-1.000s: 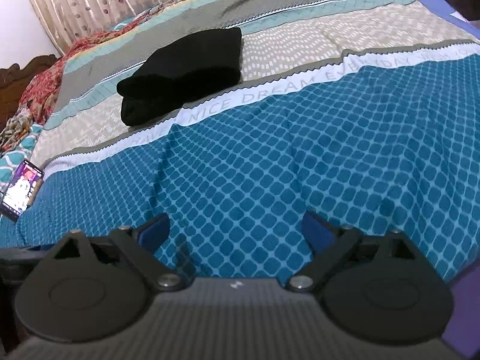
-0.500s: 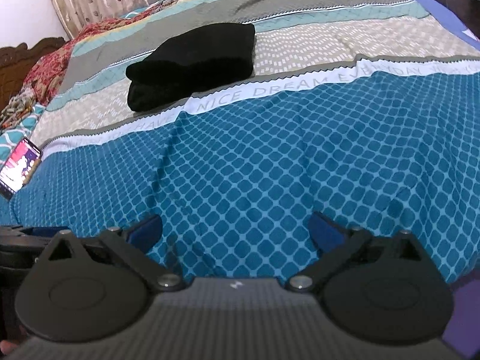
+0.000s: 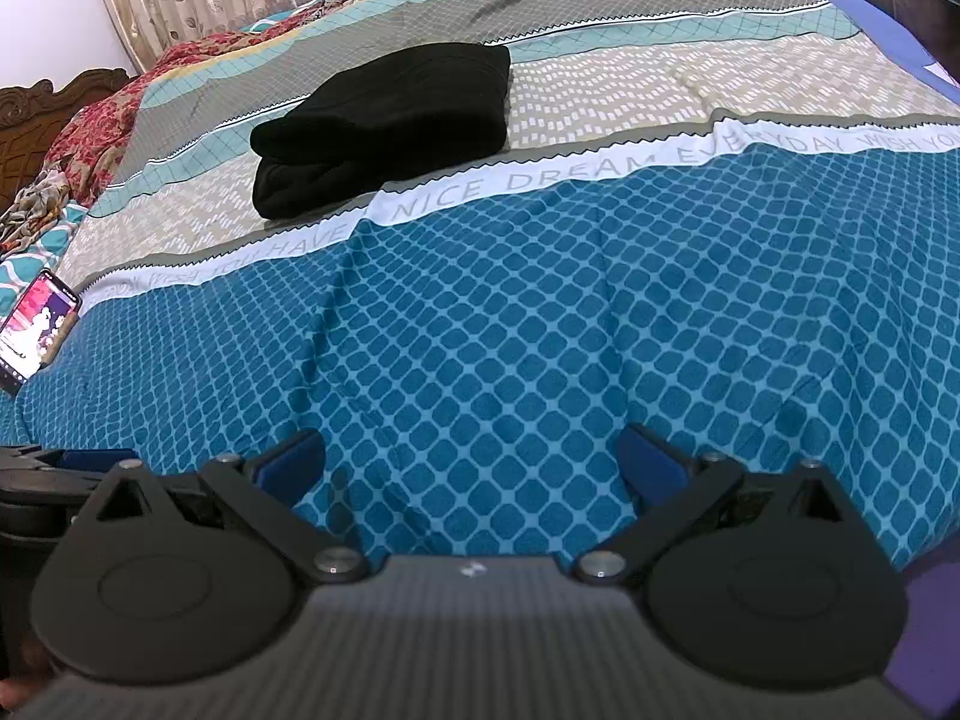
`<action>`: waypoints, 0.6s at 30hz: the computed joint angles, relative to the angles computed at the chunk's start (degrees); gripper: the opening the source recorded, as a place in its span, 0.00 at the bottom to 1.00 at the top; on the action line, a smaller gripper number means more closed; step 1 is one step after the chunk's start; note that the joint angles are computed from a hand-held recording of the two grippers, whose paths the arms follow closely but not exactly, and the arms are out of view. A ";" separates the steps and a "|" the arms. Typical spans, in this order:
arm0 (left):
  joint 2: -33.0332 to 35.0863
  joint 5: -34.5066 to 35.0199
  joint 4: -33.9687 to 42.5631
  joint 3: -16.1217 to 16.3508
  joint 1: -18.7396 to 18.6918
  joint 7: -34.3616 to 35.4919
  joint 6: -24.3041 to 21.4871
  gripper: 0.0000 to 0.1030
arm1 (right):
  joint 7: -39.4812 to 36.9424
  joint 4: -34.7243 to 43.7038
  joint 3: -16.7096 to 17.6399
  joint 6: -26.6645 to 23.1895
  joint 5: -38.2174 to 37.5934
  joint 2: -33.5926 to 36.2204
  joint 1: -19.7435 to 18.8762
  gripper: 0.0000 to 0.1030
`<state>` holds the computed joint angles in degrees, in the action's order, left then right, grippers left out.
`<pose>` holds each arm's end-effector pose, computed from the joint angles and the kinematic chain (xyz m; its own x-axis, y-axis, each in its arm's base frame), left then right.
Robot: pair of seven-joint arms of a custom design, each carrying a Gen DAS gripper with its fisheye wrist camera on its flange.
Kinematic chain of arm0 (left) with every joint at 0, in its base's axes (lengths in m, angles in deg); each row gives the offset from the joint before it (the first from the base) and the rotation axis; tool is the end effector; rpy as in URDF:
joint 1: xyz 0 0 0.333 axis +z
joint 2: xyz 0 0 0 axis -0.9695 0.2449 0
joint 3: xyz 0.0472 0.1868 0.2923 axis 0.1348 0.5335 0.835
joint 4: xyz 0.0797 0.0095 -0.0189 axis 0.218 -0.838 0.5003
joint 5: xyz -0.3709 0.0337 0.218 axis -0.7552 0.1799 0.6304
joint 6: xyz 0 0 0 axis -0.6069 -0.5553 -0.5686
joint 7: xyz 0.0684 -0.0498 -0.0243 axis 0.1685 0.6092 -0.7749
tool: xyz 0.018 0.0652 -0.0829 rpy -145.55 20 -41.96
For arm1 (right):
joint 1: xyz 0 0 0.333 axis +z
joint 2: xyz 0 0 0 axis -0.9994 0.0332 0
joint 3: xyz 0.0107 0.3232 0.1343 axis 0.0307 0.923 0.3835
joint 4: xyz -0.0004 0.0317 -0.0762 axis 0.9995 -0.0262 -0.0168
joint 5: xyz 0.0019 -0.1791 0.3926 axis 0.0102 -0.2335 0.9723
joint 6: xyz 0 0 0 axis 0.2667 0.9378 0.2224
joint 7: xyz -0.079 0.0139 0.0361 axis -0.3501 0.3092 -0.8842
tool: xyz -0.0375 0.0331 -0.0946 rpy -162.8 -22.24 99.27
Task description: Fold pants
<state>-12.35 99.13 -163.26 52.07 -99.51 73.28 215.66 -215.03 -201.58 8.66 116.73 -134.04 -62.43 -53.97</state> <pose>0.5839 -0.4279 0.4088 -0.5669 -0.8238 0.0017 -0.7046 0.4838 -0.5190 0.4492 0.4200 0.4114 -0.4707 -0.8382 -0.2752 -0.5744 0.5280 -0.6256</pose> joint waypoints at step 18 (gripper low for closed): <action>-0.04 0.48 -0.03 0.10 -0.25 -0.06 0.10 1.00 | 0.38 -0.63 -0.06 0.41 -0.38 -0.17 -0.19 1.00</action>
<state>-12.38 99.61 -163.29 52.17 -99.76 73.22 215.76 -214.65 -202.20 8.60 117.14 -134.42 -62.60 -54.16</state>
